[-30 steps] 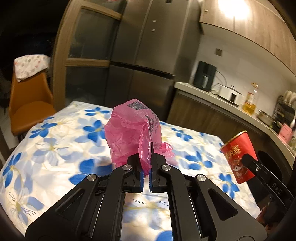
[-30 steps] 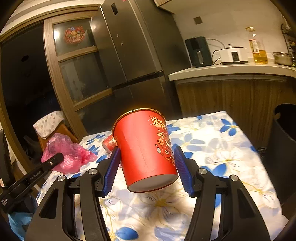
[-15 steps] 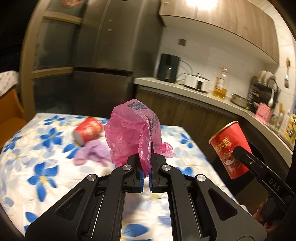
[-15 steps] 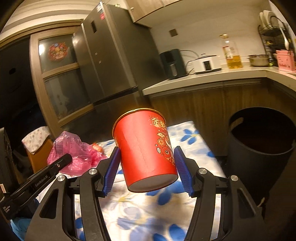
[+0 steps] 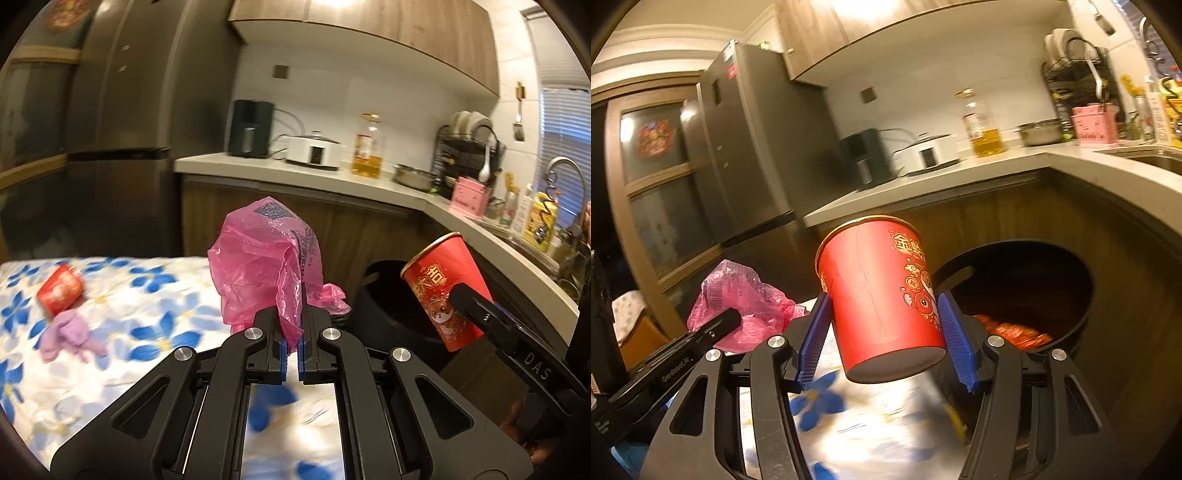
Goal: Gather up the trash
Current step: 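Carry the pink bag and large red cup in both tools over the bin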
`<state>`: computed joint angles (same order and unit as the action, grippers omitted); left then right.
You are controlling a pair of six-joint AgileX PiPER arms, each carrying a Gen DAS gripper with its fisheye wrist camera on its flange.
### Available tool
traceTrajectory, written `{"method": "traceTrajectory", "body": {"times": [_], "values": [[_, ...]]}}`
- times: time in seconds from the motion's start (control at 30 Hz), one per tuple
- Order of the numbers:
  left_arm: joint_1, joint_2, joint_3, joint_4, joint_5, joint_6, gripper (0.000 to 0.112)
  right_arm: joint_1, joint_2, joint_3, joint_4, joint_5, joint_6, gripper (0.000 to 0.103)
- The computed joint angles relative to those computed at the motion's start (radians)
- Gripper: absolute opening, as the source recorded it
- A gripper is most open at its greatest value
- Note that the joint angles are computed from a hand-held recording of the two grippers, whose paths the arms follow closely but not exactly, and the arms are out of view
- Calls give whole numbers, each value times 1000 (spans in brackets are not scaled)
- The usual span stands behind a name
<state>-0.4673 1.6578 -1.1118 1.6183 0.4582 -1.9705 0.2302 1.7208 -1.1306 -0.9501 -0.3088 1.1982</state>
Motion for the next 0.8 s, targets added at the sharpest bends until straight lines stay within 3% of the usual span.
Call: {"method": "traceTrajectory", "body": {"times": [0.53, 0.8], "values": [[-50, 324, -473, -313, -70, 415, 2, -128, 78, -108, 44, 52, -57, 58], [-43, 408, -592, -442, -94, 571, 2, -144, 112, -158, 21, 64, -32, 58]]}}
